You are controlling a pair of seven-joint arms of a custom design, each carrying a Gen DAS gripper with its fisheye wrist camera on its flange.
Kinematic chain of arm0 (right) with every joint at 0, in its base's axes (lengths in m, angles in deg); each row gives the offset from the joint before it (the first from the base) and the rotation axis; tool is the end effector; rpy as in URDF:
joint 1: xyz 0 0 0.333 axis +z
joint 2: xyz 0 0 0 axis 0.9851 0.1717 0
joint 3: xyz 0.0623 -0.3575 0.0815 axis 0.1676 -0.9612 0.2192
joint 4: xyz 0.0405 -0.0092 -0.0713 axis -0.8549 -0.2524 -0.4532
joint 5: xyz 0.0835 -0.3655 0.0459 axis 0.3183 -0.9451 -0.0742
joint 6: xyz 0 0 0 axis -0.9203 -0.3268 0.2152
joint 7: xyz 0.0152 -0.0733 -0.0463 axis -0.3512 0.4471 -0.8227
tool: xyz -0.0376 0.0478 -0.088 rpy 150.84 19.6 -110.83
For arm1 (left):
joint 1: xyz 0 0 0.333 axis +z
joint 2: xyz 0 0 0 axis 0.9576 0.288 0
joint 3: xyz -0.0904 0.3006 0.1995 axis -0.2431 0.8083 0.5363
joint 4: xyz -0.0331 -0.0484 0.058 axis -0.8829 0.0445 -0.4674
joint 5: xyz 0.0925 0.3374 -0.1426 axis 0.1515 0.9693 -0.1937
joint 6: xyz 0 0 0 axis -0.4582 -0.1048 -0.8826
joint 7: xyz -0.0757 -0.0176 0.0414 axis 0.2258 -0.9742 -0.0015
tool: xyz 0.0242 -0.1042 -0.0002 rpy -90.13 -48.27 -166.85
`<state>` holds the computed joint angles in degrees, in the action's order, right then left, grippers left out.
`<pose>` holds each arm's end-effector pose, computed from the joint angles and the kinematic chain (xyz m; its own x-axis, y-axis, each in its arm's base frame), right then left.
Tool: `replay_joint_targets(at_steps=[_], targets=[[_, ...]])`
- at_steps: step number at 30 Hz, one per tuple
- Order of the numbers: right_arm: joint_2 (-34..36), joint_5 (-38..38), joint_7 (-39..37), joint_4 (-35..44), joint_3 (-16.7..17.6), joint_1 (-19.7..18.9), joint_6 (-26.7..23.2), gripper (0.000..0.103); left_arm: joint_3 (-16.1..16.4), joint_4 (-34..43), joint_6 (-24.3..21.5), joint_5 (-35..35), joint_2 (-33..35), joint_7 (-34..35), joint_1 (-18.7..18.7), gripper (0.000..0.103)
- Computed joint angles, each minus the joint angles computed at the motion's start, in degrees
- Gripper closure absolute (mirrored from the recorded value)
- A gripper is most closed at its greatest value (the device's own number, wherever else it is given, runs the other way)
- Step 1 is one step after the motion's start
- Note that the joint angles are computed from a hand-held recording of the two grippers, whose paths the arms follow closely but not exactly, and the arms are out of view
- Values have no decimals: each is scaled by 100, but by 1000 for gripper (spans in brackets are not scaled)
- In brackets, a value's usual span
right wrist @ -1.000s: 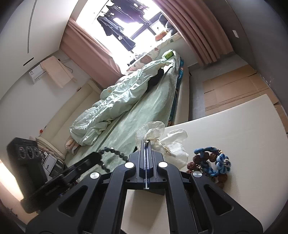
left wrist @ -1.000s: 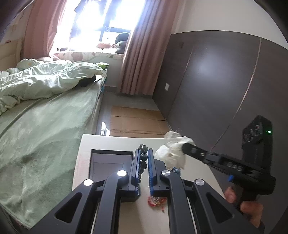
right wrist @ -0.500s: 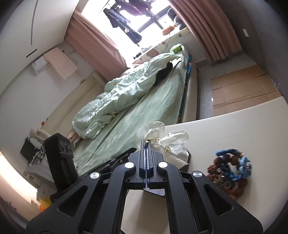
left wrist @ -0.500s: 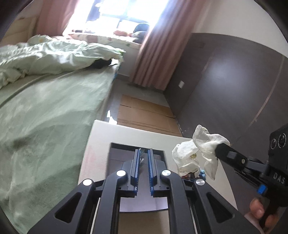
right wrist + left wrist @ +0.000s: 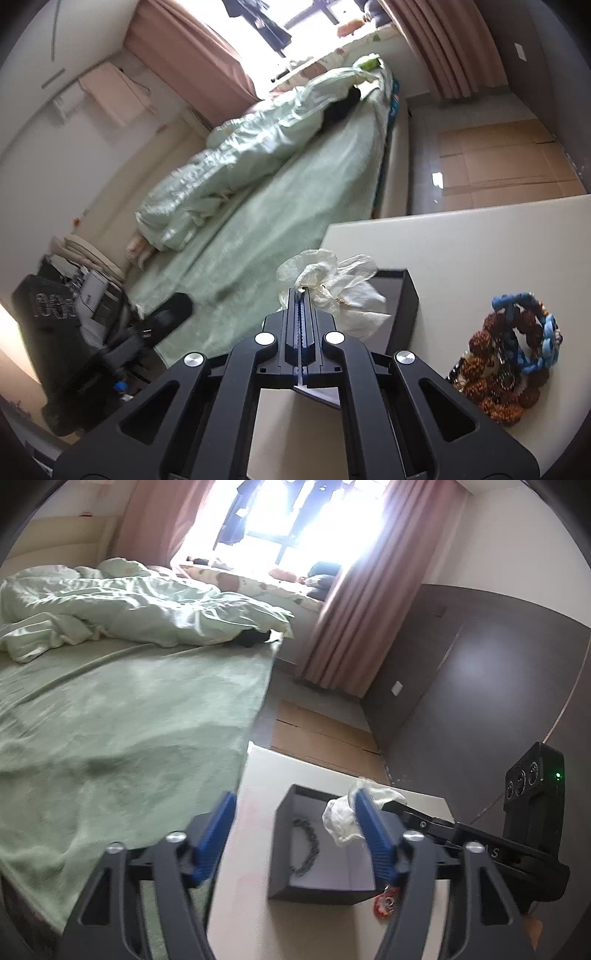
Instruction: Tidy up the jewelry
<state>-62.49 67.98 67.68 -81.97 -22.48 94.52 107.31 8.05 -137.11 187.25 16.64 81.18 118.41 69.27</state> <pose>0.6513 0.1900 0.5842 -0.0167 -0.8324 -0.5540 -0.6823 0.4145 -0.6022 0.6738 -0.2791 0.6079 -0.4128 -0.8350 0.3639 -0.6559 -0.0047 -0.7548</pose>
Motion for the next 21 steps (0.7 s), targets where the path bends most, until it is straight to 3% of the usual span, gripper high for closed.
replay_joint_targets(at_steps=[1, 2, 3, 4, 5, 7, 9, 15, 21], targets=[[-10, -72, 86, 15, -53, 37, -118, 70, 88, -92, 55, 41, -70, -106, -32, 23], [-49, -141, 174, -42, -106, 80, -97, 53, 123, -195, 102, 53, -145, -166, -26, 15], [-121, -430, 478, -170, -311, 250, 34, 28, 141, -261, 130, 52, -204, -222, -16, 12], [-209, -970, 1012, -332, -690, 556, 203, 23, 120, -289, 145, 31, -234, -228, 8, 8], [-325, -1560, 1565, -516, -1006, 780, 335, 23, 139, -352, 192, 42, -292, -254, 13, 8], [-530, -1886, 1975, -832, -1166, 837, 506, 23, 318, -458, 242, 268, -395, -445, -115, 8], [-709, -2301, 2533, -1099, -1346, 884, 524, 23, 270, -506, 226, 284, -443, -436, -78, 8], [-1209, -3222, 3592, -1751, -1422, 605, 471, 23, 88, -664, 226, 52, -573, -286, -34, 8], [-1562, -3649, 4015, -2178, -1158, 118, 221, 23, 137, -742, 131, 83, -641, -320, -268, 8]])
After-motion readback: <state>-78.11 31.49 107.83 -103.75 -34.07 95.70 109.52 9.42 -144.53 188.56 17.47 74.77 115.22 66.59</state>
